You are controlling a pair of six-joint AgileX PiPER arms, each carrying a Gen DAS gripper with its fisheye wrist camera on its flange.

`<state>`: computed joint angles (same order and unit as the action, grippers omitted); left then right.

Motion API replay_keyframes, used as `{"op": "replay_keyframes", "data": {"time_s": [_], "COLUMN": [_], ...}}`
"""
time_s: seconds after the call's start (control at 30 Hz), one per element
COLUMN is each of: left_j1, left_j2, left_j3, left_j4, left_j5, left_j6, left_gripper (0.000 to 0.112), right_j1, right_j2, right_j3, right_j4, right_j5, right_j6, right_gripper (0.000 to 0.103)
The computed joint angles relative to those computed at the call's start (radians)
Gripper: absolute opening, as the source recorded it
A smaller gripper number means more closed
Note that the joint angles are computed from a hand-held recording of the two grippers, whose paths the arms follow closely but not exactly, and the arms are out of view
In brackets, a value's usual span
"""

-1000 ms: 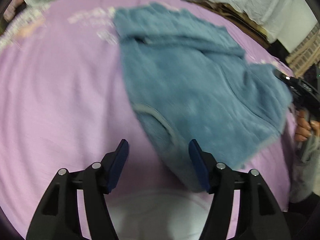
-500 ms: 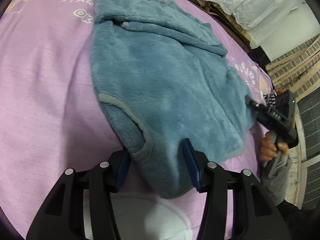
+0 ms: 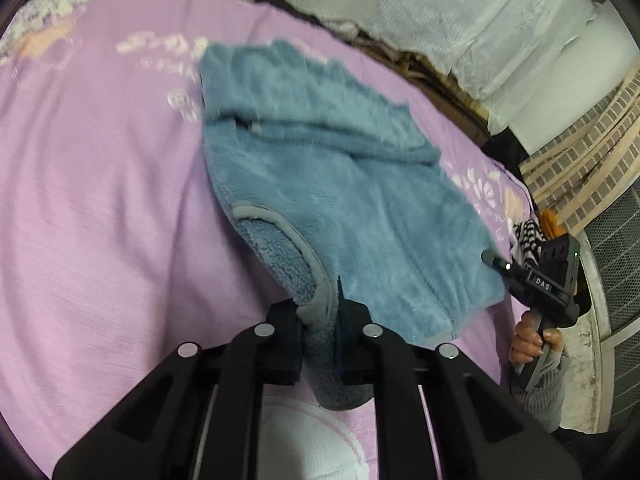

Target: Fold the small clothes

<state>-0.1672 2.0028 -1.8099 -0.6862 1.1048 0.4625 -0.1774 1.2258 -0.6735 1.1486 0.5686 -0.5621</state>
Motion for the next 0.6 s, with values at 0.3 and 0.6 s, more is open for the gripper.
{"op": "replay_keyframes", "data": {"time_s": [0.3, 0.6], "left_j1": [0.076, 0.109], "left_j2": [-0.034, -0.014], "left_j3": [0.055, 0.016], "left_j4": [-0.055, -0.063], "left_j5": [0.0, 0.039], "left_j6": [0.034, 0.036], "left_gripper": [0.01, 0.01], "right_j1": [-0.017, -0.028], "right_j2": [-0.043, -0.024], "right_j3": [0.024, 0.019], "right_j4": [0.053, 0.115], "right_j5": [0.09, 0.152], "right_j6": [-0.031, -0.063], "right_gripper": [0.013, 0.013]}}
